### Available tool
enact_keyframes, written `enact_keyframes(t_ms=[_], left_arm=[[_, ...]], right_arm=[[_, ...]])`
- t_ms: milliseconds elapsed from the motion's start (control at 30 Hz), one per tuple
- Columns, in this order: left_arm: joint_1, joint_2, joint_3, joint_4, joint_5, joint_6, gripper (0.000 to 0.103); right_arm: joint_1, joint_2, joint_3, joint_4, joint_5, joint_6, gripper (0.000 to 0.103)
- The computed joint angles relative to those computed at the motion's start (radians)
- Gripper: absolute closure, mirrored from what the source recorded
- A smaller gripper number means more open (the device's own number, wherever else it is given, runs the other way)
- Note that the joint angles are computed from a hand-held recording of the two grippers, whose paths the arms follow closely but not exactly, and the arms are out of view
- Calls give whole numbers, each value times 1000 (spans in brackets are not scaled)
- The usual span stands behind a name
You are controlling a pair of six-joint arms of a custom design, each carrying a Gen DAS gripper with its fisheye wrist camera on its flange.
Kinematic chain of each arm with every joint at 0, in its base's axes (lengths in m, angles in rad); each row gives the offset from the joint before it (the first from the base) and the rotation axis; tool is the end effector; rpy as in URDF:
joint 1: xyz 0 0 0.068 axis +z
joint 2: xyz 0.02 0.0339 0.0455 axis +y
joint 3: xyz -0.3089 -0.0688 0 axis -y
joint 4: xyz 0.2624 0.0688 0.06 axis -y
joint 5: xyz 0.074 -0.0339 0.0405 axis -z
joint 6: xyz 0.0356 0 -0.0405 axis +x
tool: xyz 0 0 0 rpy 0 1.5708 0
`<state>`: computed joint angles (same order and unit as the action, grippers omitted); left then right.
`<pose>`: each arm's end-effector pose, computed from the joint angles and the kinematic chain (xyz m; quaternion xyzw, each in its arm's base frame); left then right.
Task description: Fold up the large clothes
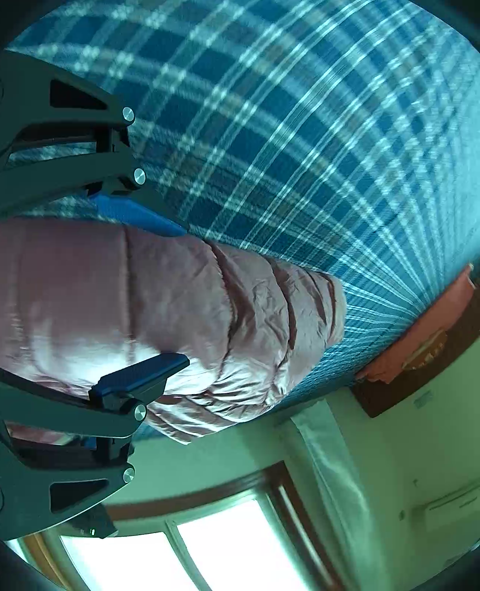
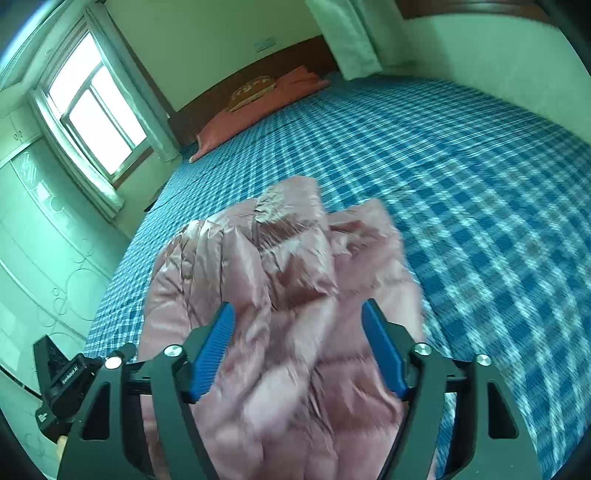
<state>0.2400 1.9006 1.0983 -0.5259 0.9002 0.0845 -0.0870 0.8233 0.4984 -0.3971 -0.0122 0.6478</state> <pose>0.3647 0.0605 0.1655 -0.0169 0.8952 -0.4086 0.1773 0.1595 -0.0135 0.2407 0.3250 0.8514 0.1193 0.3941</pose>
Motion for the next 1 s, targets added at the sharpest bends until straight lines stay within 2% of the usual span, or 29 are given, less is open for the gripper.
enact_keyframes(t_ms=[133,333,367,400,433,533,667,767,900,1000], left_arm=[[-19,90,58,-35,48,-29,34],[-40,112,67,-28,51,-27,31],[-43,113,67,-27,51,-27,30],[-49,111,66,-29,50,-26,30],[-51,108,65,-28,47,-25,30],[-61,100,76,-33,45,-36,30],[-58,71,74,-51,74,-15,29],[-95,58,64,-54,56,13,28],[-157,80,42,-38,18,-11,28],[-199,75,5,11,-33,-40,28]], right_arm=[[-129,190,-12,192,-236,-26,31],[-152,312,-27,354,-361,-14,32],[-152,326,-28,369,-374,-19,38],[-151,348,-20,363,-387,-36,65],[-149,356,-14,352,-381,-47,77],[-146,299,-18,331,-336,-73,90],[-211,168,-34,247,-319,-105,93],[-322,132,-38,168,-344,-183,93],[-466,201,-79,177,-414,-245,93],[-500,265,-112,228,-437,-260,93]])
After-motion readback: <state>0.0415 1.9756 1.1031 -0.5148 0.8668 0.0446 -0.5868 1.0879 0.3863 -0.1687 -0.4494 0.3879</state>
